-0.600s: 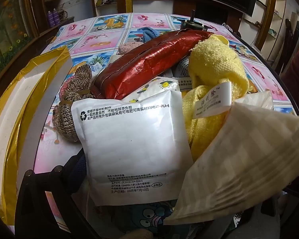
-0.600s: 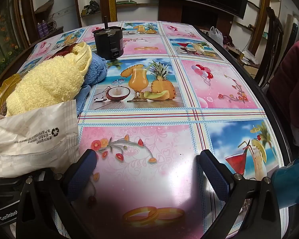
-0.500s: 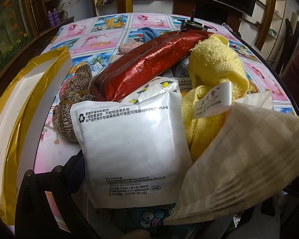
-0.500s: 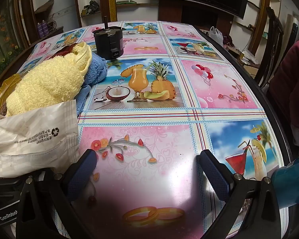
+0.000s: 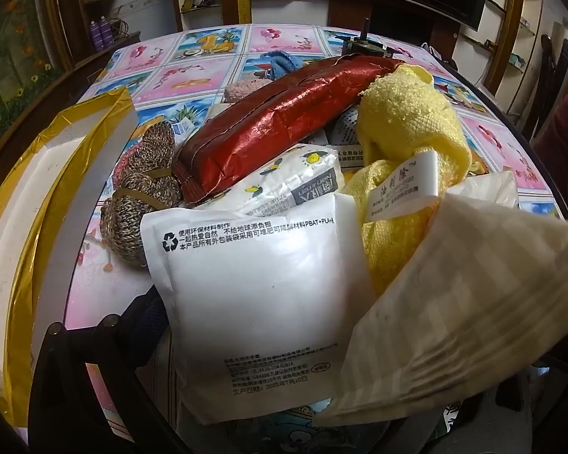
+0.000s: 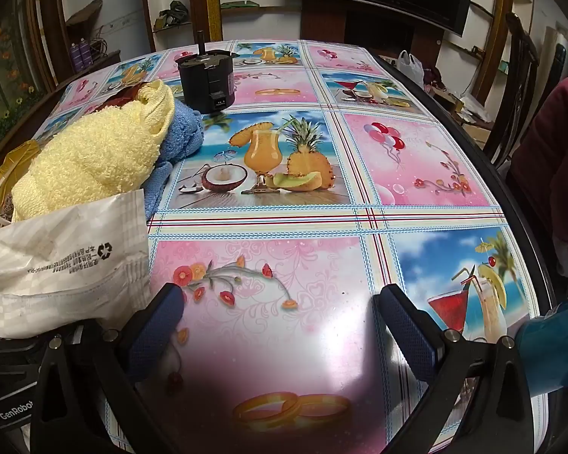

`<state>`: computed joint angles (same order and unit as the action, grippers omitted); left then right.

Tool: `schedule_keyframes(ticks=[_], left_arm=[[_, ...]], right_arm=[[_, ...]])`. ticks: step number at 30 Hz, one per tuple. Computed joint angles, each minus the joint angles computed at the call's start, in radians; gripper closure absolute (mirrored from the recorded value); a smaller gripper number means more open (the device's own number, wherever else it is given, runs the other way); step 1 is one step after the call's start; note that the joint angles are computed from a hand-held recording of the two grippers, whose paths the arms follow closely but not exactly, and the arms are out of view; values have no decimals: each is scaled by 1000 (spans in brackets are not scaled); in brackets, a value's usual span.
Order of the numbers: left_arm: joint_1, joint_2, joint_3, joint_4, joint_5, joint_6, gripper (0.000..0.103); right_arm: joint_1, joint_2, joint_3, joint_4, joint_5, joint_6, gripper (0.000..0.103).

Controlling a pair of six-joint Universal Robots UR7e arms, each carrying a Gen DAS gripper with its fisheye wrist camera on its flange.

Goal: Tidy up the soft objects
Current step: 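Grasp the blue cartoon pack with left tool while right tool grasps green-labeled sachet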

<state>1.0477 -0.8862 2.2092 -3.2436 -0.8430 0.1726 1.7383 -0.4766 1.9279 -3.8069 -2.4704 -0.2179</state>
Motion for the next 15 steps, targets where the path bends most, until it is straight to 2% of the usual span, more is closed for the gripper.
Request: schedule_keyframes(ticks=[4,6,10,15], left_arm=[[12,-22,-26,92,-37,37,0],[14,-40,-4,103,-60,58,0],[11,-74,32,113,-60,58,0],[11,-96,40,159,-62,54,0]], right_arm=[[0,-2,2,1,0,1,0],[1,-4,4,1,1,2,0],[-4,-22,23,17,25,-19,0],[-1,-57,32,137,12,50,0]])
